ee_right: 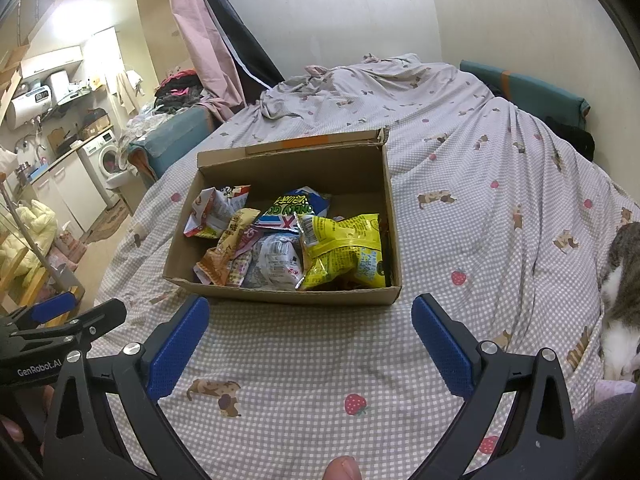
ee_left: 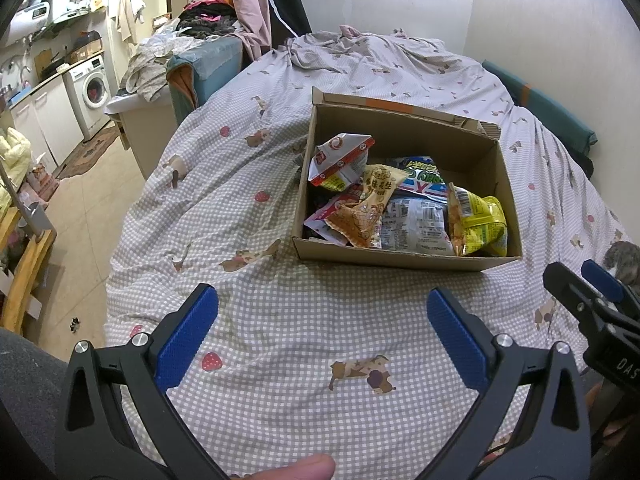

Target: Organize snacks

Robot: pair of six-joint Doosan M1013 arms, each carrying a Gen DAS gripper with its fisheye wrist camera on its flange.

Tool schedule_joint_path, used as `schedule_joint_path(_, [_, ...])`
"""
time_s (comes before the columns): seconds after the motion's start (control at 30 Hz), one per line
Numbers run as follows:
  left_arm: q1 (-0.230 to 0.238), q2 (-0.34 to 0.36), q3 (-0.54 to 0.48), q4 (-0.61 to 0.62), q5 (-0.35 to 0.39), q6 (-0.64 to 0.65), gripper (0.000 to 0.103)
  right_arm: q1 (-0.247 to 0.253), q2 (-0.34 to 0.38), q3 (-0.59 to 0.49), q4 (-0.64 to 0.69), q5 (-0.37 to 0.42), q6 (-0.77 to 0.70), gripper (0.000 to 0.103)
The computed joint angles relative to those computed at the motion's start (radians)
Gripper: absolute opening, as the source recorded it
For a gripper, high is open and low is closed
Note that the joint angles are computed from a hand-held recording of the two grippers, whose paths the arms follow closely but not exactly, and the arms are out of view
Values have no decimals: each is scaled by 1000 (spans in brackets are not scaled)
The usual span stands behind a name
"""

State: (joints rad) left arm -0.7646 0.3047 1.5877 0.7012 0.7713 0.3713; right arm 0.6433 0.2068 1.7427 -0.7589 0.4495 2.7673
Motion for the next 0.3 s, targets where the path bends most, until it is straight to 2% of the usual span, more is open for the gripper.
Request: schedule_joint_path(0.3, [0,1,-3,-3,2,-5,103,1,0,-1,-2,1,5,103])
